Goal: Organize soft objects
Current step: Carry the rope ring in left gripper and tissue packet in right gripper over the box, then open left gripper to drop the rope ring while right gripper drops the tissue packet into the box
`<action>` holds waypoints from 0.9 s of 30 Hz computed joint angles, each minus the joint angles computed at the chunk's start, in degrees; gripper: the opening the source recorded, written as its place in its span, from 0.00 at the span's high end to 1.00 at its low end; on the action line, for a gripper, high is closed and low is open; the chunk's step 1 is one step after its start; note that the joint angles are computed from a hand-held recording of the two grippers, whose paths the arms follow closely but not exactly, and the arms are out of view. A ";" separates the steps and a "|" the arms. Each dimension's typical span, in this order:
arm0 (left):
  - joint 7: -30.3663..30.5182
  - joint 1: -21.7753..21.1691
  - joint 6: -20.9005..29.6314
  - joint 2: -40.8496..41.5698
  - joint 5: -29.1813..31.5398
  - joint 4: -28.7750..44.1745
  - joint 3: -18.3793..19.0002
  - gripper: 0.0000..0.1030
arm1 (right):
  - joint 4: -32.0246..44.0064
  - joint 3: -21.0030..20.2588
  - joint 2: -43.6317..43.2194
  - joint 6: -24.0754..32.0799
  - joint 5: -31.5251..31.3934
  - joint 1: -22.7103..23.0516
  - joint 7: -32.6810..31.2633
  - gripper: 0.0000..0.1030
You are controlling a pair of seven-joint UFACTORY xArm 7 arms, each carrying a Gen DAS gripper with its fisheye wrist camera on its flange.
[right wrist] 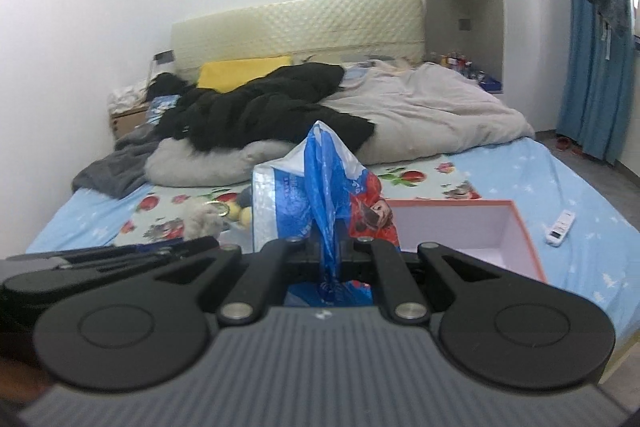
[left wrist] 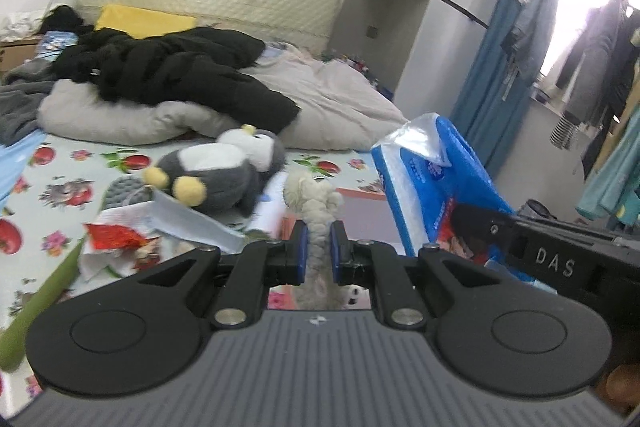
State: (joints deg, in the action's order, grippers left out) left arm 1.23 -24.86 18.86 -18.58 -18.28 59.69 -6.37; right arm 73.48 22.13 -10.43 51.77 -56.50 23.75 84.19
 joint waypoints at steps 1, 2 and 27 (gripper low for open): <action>-0.28 -0.16 0.16 1.36 0.22 1.14 -0.49 0.86 | -1.15 -0.76 -0.93 -0.61 0.54 -0.31 -0.07 0.92; -0.49 -0.35 0.38 3.04 0.43 2.53 -0.99 0.86 | -2.18 -1.28 -1.66 -1.19 1.06 -0.78 -0.13 0.92; -5.44 -3.12 13.86 41.64 13.63 32.08 -5.90 0.86 | -22.14 -9.68 -1.06 -19.18 23.32 -13.23 -10.32 0.92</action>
State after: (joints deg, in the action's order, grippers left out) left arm -4.20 -27.99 32.72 23.06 -4.65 91.77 -12.27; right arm 51.33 12.45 -11.49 32.60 -33.18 10.52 73.88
